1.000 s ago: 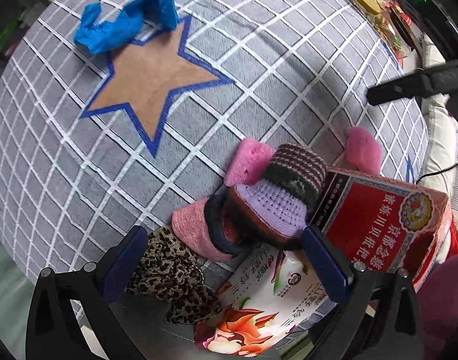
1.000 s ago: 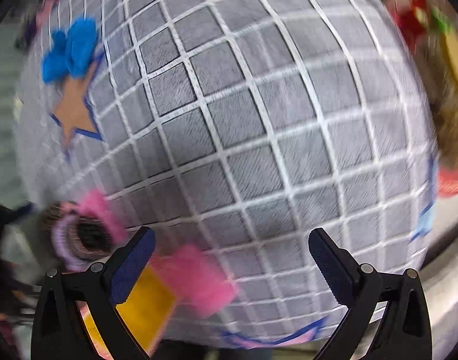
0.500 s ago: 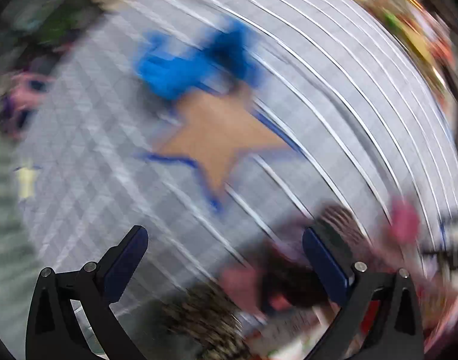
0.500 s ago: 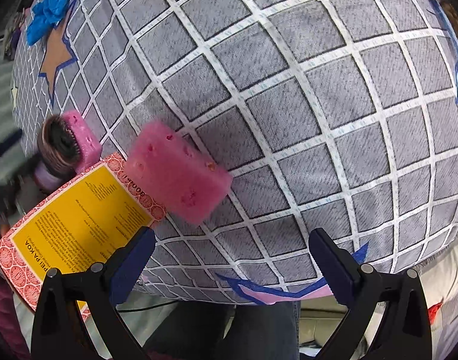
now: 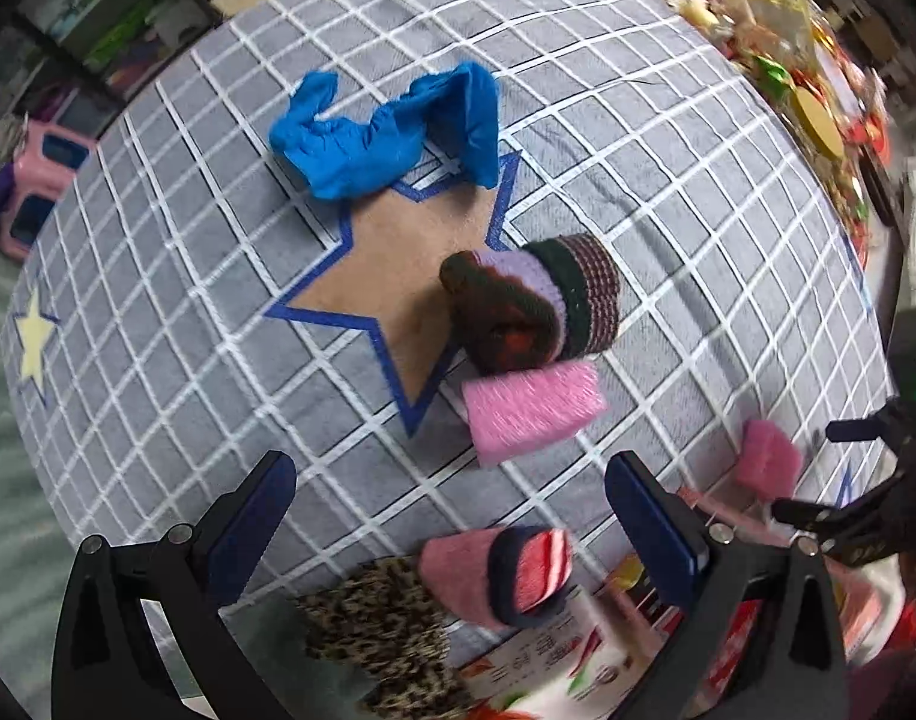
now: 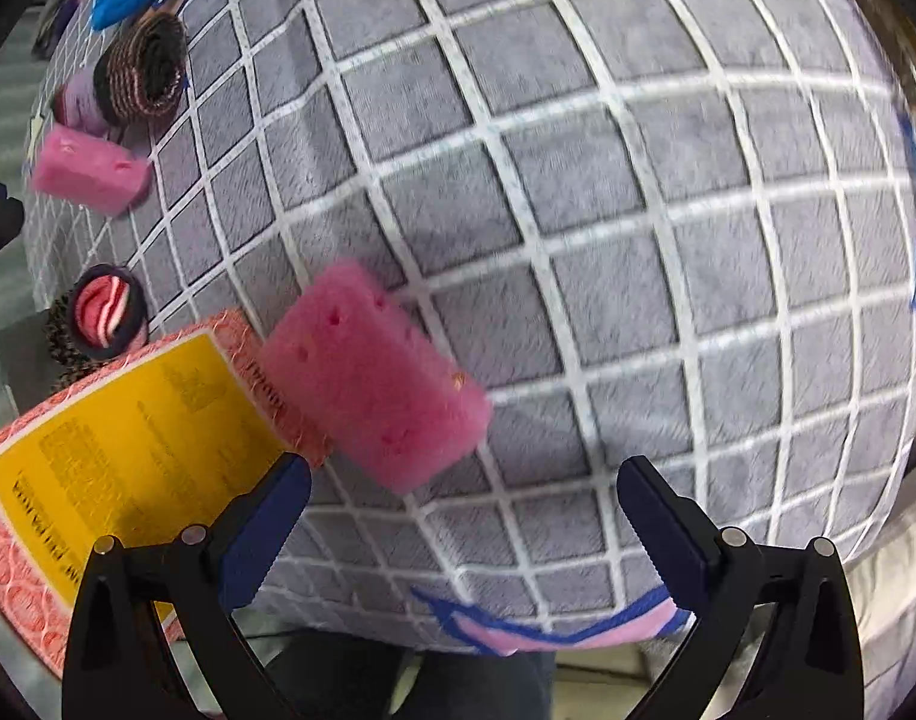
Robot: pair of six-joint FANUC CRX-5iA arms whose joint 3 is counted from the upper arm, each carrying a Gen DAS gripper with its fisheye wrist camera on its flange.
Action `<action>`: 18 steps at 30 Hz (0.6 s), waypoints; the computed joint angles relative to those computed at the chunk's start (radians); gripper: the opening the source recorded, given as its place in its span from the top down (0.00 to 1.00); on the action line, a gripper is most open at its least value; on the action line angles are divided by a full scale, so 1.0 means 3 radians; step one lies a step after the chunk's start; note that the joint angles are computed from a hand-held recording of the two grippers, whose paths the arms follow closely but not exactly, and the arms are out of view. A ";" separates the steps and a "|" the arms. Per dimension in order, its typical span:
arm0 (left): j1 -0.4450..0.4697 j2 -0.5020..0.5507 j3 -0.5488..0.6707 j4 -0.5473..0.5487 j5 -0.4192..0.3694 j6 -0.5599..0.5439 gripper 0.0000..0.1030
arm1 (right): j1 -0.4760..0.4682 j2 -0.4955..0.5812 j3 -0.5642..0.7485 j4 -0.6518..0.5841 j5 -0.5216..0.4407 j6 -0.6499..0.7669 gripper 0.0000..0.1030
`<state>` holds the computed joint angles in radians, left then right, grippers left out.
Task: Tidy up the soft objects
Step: 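Grasp the purple knit hat with left tool while right tool grasps pink foam block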
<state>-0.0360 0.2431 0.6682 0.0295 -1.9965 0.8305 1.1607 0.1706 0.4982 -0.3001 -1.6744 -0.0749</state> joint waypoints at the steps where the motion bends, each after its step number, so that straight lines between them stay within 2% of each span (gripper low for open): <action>1: -0.0003 0.0034 0.0022 0.0026 -0.0010 0.0099 0.00 | 0.0000 0.0048 0.0048 0.0026 -0.0069 0.0047 0.00; 4: -0.0007 0.0165 0.0162 0.0125 -0.0058 0.0400 0.00 | -0.0049 0.0230 0.0251 0.0078 -0.0339 0.0297 0.00; 5: -0.0014 0.0199 0.0211 0.0140 -0.0075 0.0454 0.00 | -0.0096 0.0350 0.0408 0.0117 -0.0522 0.0448 0.00; 7: -0.0039 0.0271 0.0323 0.0178 -0.0108 0.0551 0.00 | -0.0109 0.0459 0.0537 0.0203 -0.0680 0.0627 0.00; 9: -0.0070 0.0362 0.0463 0.0195 -0.0163 0.0629 0.00 | -0.0128 0.0588 0.0725 0.0333 -0.0841 0.0650 0.00; 12: -0.0118 0.0462 0.0568 0.0224 -0.0236 0.0837 0.00 | -0.0171 0.0571 0.0729 0.0596 -0.1017 0.0524 0.00; 15: -0.0202 0.0448 0.0463 0.0189 -0.0182 0.1049 0.00 | -0.0207 0.0382 0.0535 0.0768 -0.0765 0.0496 0.00; 18: -0.0323 0.0479 0.0446 0.0092 -0.0169 0.1183 0.00 | -0.0194 0.0389 0.0566 0.0912 -0.0617 0.0762 0.00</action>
